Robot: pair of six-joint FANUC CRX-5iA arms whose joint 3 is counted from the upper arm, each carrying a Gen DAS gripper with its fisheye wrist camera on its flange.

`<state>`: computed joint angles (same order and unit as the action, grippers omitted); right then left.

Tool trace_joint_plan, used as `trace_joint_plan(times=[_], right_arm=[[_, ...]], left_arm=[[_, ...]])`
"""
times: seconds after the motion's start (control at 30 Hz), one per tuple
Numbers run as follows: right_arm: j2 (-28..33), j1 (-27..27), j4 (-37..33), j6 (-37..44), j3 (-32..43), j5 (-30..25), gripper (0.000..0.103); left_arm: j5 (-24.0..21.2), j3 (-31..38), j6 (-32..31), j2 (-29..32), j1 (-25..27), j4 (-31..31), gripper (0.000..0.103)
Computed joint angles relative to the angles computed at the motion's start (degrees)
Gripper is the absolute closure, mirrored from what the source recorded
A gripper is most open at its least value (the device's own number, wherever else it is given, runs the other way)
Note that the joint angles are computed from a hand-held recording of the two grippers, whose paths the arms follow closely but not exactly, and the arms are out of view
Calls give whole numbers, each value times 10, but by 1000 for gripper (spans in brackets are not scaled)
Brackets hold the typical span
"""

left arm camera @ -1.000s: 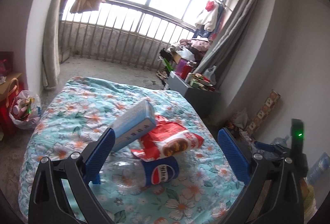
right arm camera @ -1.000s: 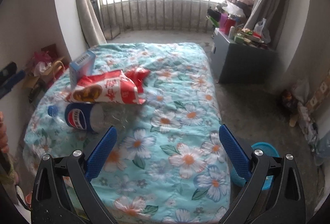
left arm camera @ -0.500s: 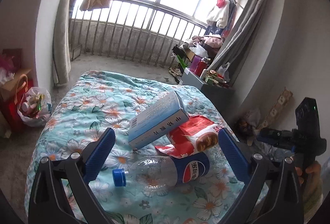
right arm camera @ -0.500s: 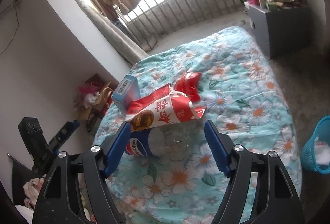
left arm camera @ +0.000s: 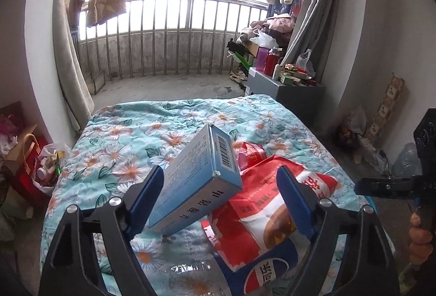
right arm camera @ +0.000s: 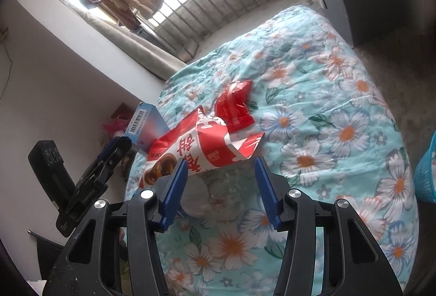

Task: Collect trash
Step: 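Grasp the blue medicine box with the left tool while the right tool grasps the red snack packet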

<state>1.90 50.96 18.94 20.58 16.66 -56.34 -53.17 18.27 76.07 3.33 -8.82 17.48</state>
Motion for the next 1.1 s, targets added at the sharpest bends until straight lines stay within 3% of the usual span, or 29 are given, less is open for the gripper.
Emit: trace_joint_plan(times=[0.13,0.3,0.4,0.53,0.63,0.7,0.93,1.1], right_arm=[[-5,-15,-24,10,-6,14,54],[-8,-40,-71,31,-5,39,53],[1,-75,-139,75,19,62,51],[42,-147,-306,184,96,58,42],[88,-200,-421,239,159,28,41],[125,-221,-459,247,202,-4,41],[229,-242,-486,229,323,-98,42],[278,-248,-498,233,379,-134,56]], left_arm=[[-22,36,30,25,-7,-39,37],[-28,37,43,28,5,-34,49],[-26,34,46,27,12,-29,55],[-28,36,53,23,17,-40,64],[-27,32,58,19,23,-40,66],[-23,29,60,15,27,-41,67],[-11,23,64,6,31,-48,70],[-7,22,62,5,31,-48,70]])
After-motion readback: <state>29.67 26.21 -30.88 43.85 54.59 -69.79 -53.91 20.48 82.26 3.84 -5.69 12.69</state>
